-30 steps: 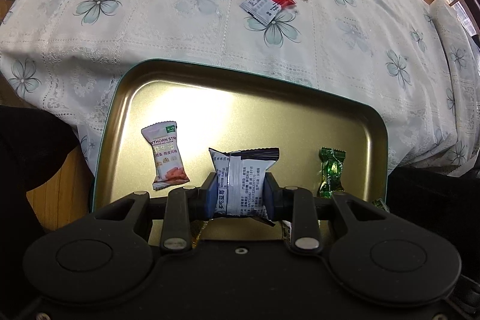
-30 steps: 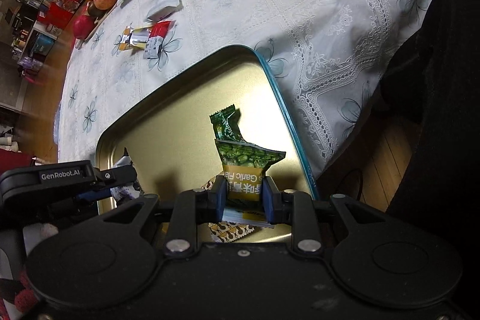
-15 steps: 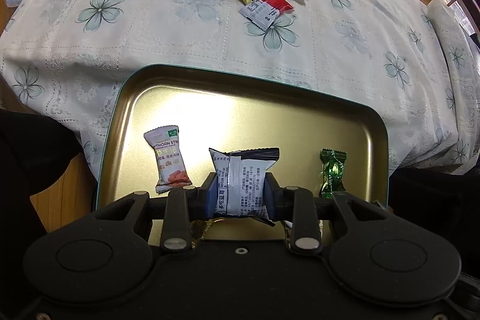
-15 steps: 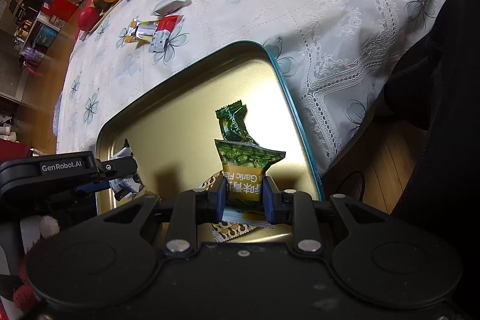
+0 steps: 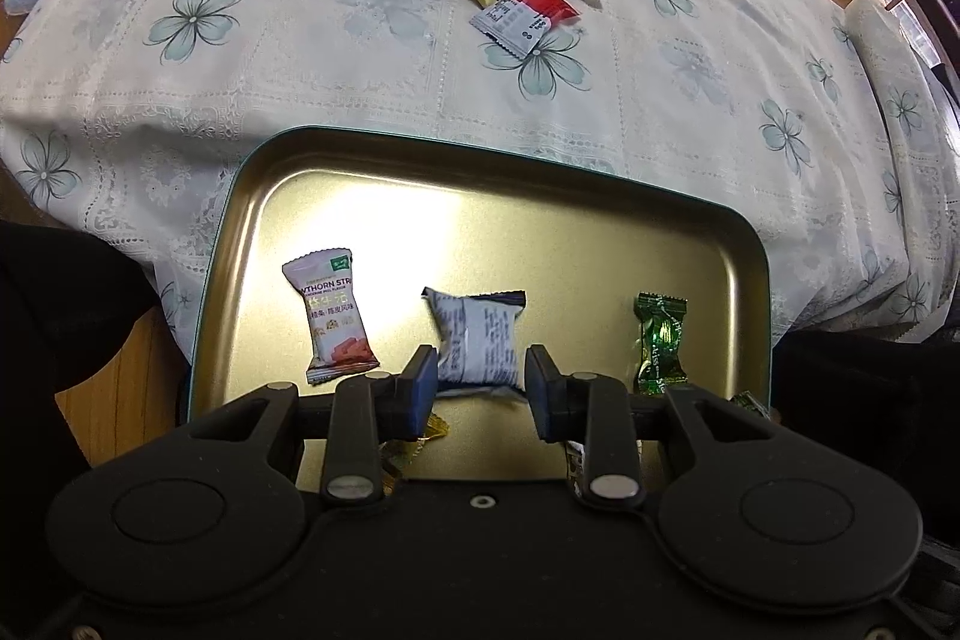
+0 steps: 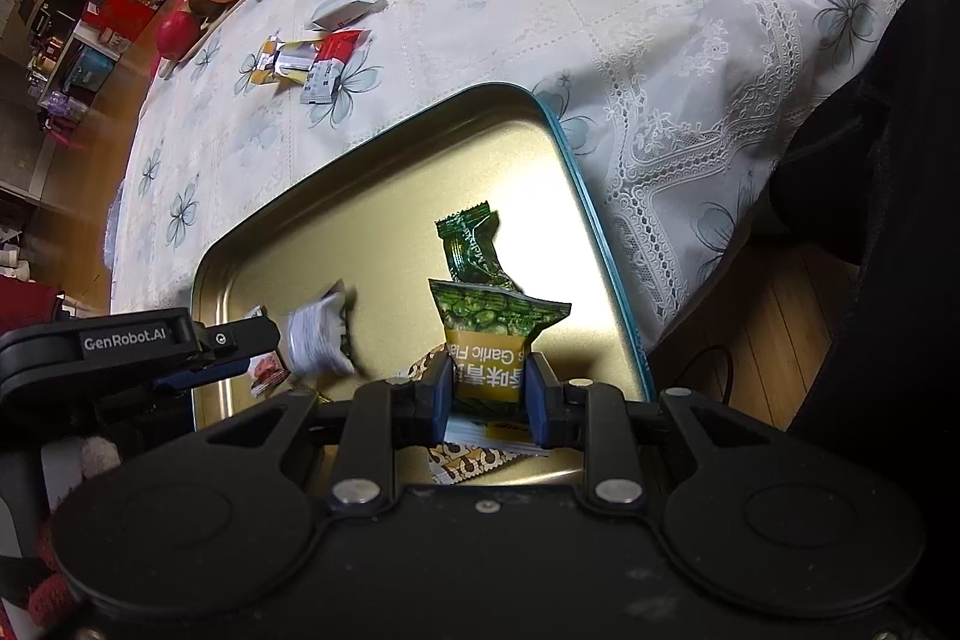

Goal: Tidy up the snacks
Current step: 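Open left tool over the tray while right tool releases the garlic packet beside the green candy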

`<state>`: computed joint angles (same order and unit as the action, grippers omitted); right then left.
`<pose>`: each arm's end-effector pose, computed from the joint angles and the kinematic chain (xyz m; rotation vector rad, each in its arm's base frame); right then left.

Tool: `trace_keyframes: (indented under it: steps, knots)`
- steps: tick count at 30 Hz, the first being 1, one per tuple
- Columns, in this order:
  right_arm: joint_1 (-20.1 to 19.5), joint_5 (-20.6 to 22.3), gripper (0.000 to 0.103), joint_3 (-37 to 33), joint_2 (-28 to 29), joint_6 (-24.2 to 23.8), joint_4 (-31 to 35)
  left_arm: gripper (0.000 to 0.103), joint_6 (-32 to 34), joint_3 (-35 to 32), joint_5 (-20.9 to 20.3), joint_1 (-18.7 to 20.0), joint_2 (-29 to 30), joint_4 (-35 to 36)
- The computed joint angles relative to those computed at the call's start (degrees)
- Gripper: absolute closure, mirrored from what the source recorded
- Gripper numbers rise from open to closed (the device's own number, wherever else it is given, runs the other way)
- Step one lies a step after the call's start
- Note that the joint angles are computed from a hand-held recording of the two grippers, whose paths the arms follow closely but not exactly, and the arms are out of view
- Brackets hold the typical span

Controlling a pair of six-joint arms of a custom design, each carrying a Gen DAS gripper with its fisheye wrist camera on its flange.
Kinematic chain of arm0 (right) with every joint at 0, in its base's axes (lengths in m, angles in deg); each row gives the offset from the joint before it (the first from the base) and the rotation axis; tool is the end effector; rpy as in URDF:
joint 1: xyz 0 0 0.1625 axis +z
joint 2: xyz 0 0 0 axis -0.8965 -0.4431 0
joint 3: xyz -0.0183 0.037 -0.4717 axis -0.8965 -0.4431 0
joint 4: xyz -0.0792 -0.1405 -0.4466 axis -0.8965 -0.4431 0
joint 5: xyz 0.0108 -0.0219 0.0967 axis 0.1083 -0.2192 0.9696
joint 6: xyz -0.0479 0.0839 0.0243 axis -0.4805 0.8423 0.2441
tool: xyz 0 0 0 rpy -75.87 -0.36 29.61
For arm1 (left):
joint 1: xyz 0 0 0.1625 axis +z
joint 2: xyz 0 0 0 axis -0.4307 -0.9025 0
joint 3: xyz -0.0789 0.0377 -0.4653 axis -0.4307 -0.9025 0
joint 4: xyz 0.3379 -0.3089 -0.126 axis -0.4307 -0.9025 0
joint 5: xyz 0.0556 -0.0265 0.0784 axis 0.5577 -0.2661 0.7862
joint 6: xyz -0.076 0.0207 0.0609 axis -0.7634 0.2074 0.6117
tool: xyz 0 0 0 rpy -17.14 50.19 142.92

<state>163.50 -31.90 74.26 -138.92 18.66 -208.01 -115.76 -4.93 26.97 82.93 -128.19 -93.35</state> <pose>0.2145 -0.7386 0.2171 -0.3181 -2.6608 0.5539 -0.2675 -0.7721 0.1949 0.0238 2.5572 -0.3390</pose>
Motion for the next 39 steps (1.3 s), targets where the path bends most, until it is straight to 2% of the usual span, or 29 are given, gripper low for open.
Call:
trace_keyframes:
  steps: [17, 24, 36, 39]
  knots:
    - [0.3, 0.9, 0.074, 0.1, -0.3, -0.6, -0.4, 0.062, -0.2, 0.6, 0.2, -0.4, -0.6, 0.6]
    - [0.7, 0.8, 0.074, -0.5, 0.0, -0.4, 0.8, 0.062, -2.1, -0.4, 0.0, -0.4, -0.8, 4.1]
    - [0.1, 4.6, 0.072, -3.7, 0.4, 1.6, 9.2, 0.062, -3.5, -1.6, -1.4, 0.0, -1.5, 8.3]
    - [0.2, 4.2, 0.072, -4.5, 0.8, 1.6, 11.1, 0.062, -3.2, -1.3, -1.1, -0.1, -1.8, 8.5]
